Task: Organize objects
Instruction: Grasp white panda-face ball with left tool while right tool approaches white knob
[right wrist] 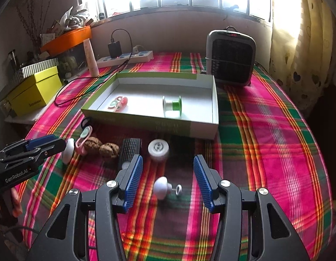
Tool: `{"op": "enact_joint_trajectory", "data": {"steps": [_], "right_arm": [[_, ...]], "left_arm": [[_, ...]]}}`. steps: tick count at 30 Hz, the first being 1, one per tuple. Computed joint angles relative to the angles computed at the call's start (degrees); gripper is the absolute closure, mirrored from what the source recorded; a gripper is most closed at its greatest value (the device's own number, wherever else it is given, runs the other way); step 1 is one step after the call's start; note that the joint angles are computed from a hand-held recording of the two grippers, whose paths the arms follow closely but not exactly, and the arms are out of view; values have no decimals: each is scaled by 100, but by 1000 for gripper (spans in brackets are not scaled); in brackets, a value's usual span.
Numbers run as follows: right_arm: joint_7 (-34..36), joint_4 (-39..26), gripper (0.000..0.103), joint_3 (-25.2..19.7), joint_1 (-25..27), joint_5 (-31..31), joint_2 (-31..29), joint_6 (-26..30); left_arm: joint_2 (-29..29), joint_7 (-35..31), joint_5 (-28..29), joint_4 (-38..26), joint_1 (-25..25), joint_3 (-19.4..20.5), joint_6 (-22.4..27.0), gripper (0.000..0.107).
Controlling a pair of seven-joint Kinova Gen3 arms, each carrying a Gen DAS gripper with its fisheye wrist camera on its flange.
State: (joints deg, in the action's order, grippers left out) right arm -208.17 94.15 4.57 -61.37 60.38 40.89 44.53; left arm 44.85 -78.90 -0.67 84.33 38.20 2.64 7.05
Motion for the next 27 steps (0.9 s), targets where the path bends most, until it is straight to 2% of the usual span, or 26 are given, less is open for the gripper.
{"op": "enact_joint_trajectory", "data": {"steps": [7,14,19,27], "right_arm": [[-296,177,53,-9,-53,54,-23,-123],[-629,413,53,-10,-69,239,-86,-328],[-586,420,53,-61,20,261,-73,-441],[-190,282,53,-71,125,-33,16,-547]], "left_arm": [[129,-124,-5,-131,-142,211,172,69],[237,-68,2,-317,-77,102,357,68],[281,-11,-17,-393,-73,87,452,68],[365,64,-118,-565,-18,11,634,68]]}}
